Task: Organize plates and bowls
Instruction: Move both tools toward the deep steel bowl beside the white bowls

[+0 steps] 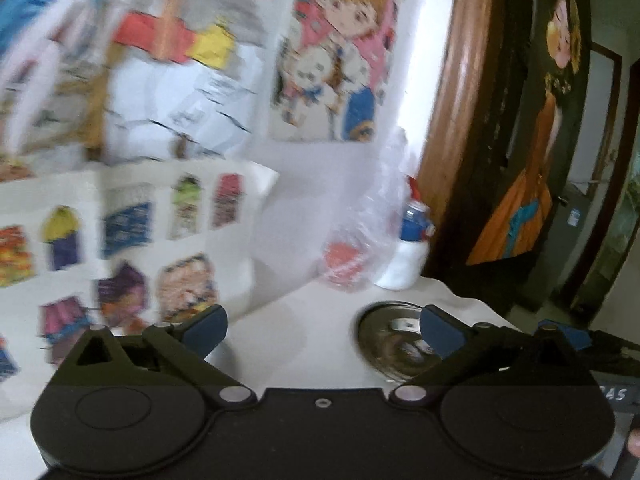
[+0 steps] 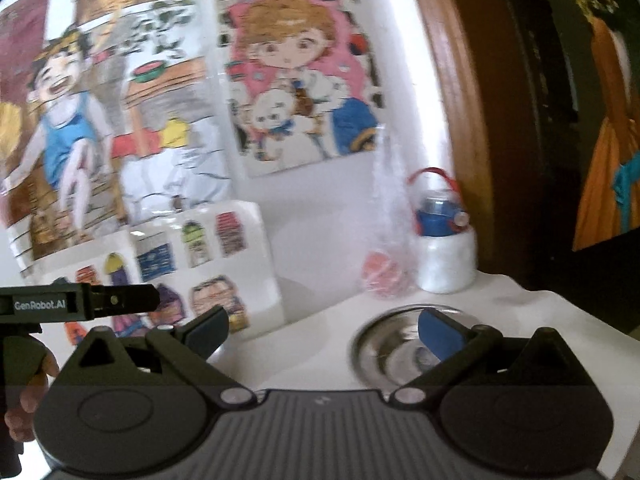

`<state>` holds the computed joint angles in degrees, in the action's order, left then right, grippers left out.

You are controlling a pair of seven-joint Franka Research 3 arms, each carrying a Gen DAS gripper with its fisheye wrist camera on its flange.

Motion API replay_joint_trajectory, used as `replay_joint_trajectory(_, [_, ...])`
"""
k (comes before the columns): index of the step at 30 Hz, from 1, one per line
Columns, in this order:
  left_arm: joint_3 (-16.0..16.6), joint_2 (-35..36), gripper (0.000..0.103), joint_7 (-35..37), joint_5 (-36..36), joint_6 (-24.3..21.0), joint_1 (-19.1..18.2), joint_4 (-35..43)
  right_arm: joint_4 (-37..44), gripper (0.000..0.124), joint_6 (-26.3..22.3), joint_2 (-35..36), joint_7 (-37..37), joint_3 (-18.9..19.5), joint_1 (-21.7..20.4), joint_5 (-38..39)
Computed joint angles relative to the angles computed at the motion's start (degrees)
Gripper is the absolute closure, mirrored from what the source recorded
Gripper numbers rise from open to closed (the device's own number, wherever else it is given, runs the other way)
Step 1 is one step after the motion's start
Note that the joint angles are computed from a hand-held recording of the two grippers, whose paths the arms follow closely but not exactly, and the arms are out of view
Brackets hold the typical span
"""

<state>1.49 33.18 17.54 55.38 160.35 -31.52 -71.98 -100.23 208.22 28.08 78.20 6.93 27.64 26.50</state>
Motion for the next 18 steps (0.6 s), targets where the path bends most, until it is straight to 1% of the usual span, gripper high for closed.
replay_joint_trajectory(1, [1.2, -2.0, 0.001, -2.1, 1.7, 0.3, -0.5, -2.7, 0.5, 0.021, -0.3, 0.3, 0.0, 0.4, 0.1, -0.7])
replay_joint_trajectory(3, [2.4, -6.1, 0.001, -6.0, 5.5, 0.2, -0.7, -8.1, 1.7, 0.021, -1.5, 1.0, -0.6, 0.4, 0.9, -1.3])
replay_joint_trajectory(6, [2.9, -10.9, 0.001, -11.5, 10.7, -1.0, -0.1, -14.7, 4.3, 0.021, -3.8, 2.6, -1.8, -0.1, 2.6, -1.3])
replay_joint_trajectory(9, [2.4, -14.8, 0.001, -15.8, 13.7, -2.5, 1.6, -20.1, 8.2, 0.021, -7.4, 5.0, -2.9, -1.5, 4.6, -0.9])
replay_joint_trajectory(10, [1.9, -15.6, 0.001, -16.5, 14.0, -2.9, 2.4, -21.4, 9.9, 0.021, -9.0, 6.0, -3.3, -2.6, 5.7, -0.3])
replay_joint_trajectory(12, [0.8, -16.7, 0.001, -16.6, 13.3, -3.7, 4.3, -23.5, 13.9, 0.021, -12.6, 8.4, -3.7, -6.1, 8.9, 1.3])
replay_joint_trajectory(14, [-0.3, -17.0, 0.001, -16.2, 12.3, -4.2, 6.4, -24.7, 18.6, 0.021, -16.8, 11.3, -2.7, -10.0, 11.7, 1.9])
replay_joint_trajectory(18, [-3.0, -16.2, 0.001, -15.0, 9.5, -4.0, 10.8, -25.7, 29.1, 0.021, -25.6, 18.4, 4.1, -18.8, 16.4, 0.0])
